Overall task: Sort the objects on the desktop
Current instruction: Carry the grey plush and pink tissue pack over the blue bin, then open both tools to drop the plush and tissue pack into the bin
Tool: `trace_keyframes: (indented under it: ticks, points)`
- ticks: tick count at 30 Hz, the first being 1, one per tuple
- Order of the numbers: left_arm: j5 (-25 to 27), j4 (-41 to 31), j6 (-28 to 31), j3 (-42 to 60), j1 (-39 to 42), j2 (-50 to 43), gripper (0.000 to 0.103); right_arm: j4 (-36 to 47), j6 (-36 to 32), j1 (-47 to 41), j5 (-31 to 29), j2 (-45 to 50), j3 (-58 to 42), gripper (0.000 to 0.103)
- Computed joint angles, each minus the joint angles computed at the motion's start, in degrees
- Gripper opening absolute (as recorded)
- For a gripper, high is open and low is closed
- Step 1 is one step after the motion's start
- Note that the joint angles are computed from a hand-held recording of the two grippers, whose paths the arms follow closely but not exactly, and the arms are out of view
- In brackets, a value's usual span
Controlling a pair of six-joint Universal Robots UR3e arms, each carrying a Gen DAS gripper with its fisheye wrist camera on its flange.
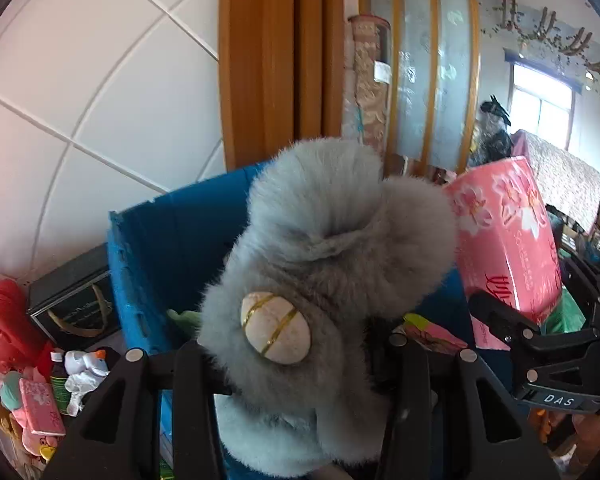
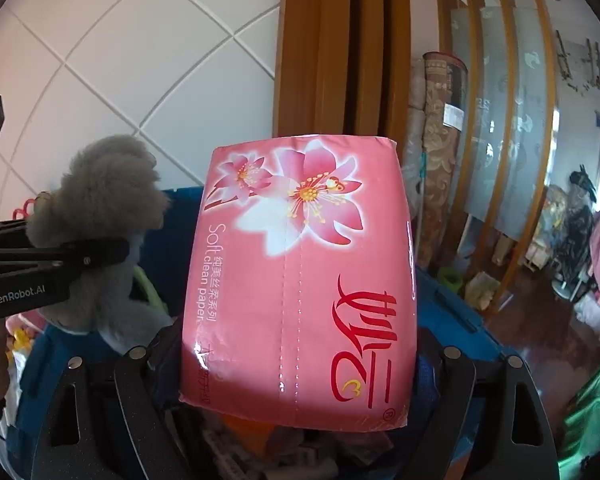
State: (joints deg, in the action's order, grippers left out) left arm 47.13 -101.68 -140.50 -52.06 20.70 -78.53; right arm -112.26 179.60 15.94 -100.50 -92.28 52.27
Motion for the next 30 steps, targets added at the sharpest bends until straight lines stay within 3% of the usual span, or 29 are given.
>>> trace_keyframes:
  ticks: [6, 11, 15, 19, 24, 28, 30]
  points:
    - [6.0, -7.0, 0.0, 10.0, -7.6, -9.0, 0.042, -1.1, -4.1, -7.1, 6.7, -3.1, 6.3, 0.088]
    - [10.5, -8.4, -0.7, 11.1, -10.0, -9.9, 0.042, -1.8, -3.8, -9.8, 10.5, -4.9, 9.8, 0.088]
    - [14.5, -2.1, -4.3, 7.1, -13.6, -8.7, 0.042, -1.1, -3.0, -7.3, 7.1, -3.5, 8.3, 0.088]
    - [16.6, -1.0, -5.7, 7.9, -14.4, -10.1, 0.043, -2.5, -2.5, -4.3, 3.3, -2.8, 8.2, 0.088]
    - [19.4, -3.4, -5.5, 11.4, -16.5, -12.7, 0.045, -1.2, -3.4, -5.0, 5.2, -2.6, 7.4, 0.088]
    - [19.7, 0.6, -6.0, 6.9, -16.6, -10.0, 0.046, -0.1, -3.9, -4.4, 5.3, -2.1, 6.5, 0.089]
    - [19.2, 1.0, -5.8, 6.1, -16.3, -9.4, 0.053, 0.4, -4.2, -4.7, 6.3, -2.6, 6.9, 0.089]
